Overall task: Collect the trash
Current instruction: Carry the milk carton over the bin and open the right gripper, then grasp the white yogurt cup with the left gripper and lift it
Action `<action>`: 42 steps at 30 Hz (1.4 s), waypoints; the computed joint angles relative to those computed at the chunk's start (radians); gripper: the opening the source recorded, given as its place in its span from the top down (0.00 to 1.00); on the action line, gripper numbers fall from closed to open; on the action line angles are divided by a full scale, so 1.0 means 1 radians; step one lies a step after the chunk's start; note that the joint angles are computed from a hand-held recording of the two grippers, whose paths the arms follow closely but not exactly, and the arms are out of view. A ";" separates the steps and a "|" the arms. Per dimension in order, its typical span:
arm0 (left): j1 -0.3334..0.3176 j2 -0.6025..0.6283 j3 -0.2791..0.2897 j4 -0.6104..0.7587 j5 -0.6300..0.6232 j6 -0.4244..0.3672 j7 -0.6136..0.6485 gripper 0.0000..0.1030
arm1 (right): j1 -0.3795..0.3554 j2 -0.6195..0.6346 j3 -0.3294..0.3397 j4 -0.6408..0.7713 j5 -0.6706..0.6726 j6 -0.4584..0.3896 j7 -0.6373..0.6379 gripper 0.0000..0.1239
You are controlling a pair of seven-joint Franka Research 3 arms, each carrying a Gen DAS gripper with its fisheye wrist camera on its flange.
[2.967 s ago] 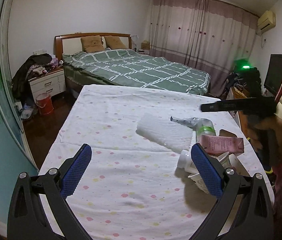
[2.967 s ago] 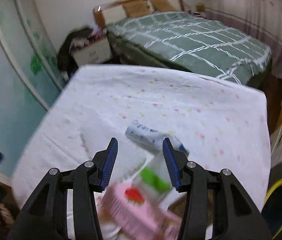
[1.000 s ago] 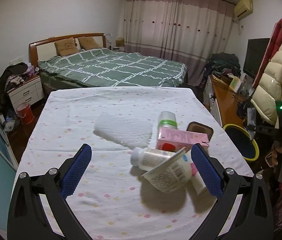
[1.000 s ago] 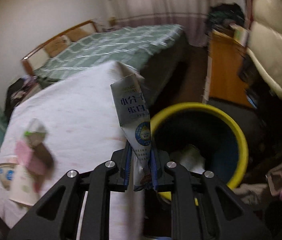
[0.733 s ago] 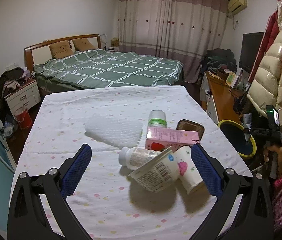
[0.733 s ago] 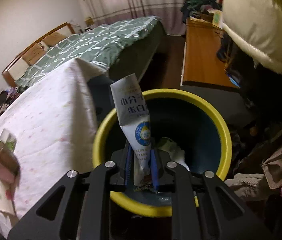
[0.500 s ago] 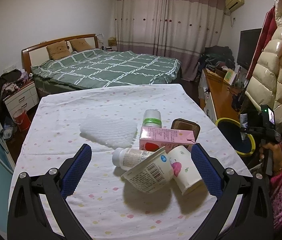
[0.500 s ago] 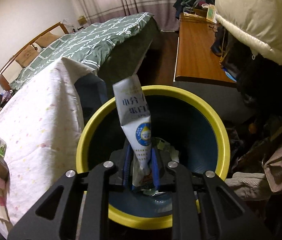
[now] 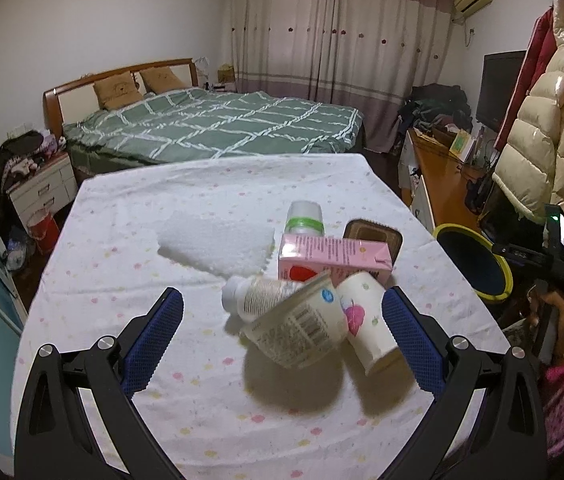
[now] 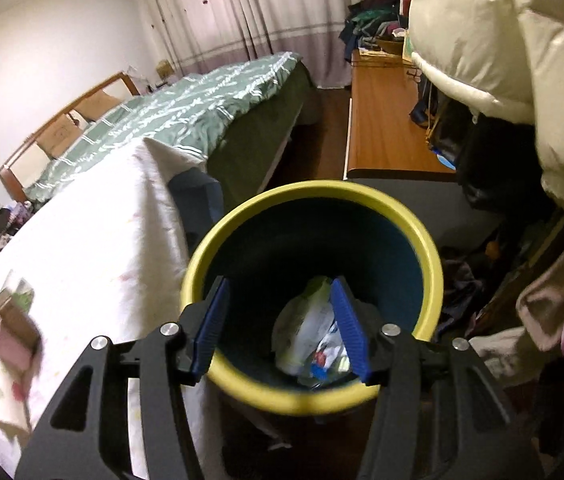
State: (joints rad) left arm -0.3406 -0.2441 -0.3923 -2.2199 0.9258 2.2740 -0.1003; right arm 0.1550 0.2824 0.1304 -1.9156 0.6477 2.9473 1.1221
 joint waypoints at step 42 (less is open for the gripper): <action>0.054 0.133 0.095 -0.033 -0.083 0.283 -0.040 0.13 | 0.072 -0.166 -0.018 -0.160 0.461 -0.073 -0.415 0.59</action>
